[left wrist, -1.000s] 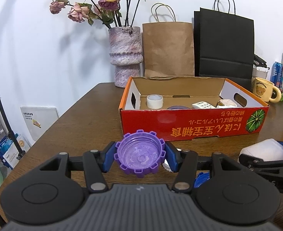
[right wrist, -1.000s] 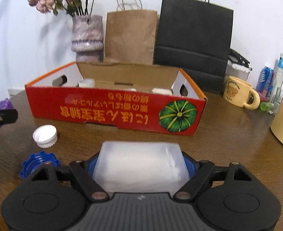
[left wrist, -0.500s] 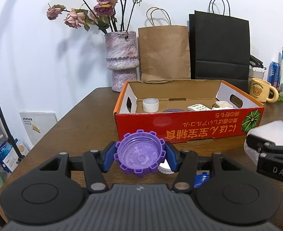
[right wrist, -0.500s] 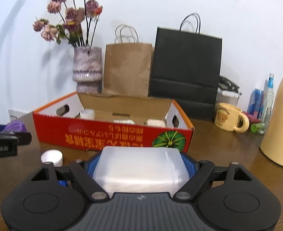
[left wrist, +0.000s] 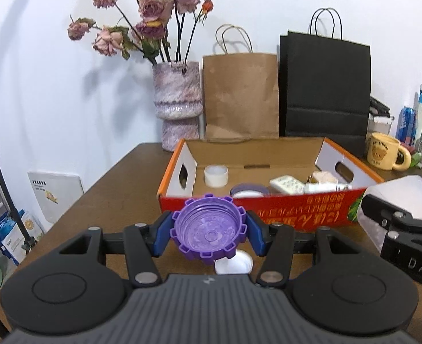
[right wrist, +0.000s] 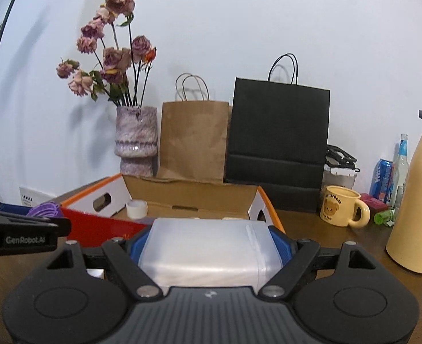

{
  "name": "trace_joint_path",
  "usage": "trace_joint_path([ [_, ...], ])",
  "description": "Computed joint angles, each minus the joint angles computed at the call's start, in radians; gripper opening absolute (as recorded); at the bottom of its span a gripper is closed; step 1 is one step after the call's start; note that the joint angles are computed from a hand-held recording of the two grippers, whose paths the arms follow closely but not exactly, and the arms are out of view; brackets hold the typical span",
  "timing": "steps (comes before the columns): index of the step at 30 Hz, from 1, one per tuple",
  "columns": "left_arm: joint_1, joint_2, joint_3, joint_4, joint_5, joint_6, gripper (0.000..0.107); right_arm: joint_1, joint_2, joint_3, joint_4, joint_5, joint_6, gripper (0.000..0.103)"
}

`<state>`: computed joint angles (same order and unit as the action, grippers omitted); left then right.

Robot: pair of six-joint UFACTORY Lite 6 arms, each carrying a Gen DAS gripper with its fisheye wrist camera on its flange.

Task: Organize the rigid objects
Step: 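Carry the purple cap over the box while the right tool grasps the white container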

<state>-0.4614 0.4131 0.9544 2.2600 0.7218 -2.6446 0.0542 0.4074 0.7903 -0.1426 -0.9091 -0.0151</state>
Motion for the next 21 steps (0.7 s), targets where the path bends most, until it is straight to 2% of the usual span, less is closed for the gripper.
trace_joint_path([
  [8, -0.001, 0.011, 0.094, -0.044, -0.025, 0.071, 0.055, -0.018, -0.012, 0.054, -0.046, 0.031, 0.042, 0.081],
  [21, 0.040, 0.143, 0.337, -0.102, -0.098, 0.140, 0.055, -0.025, 0.078, 0.220, -0.076, 0.074, 0.084, 0.081],
])
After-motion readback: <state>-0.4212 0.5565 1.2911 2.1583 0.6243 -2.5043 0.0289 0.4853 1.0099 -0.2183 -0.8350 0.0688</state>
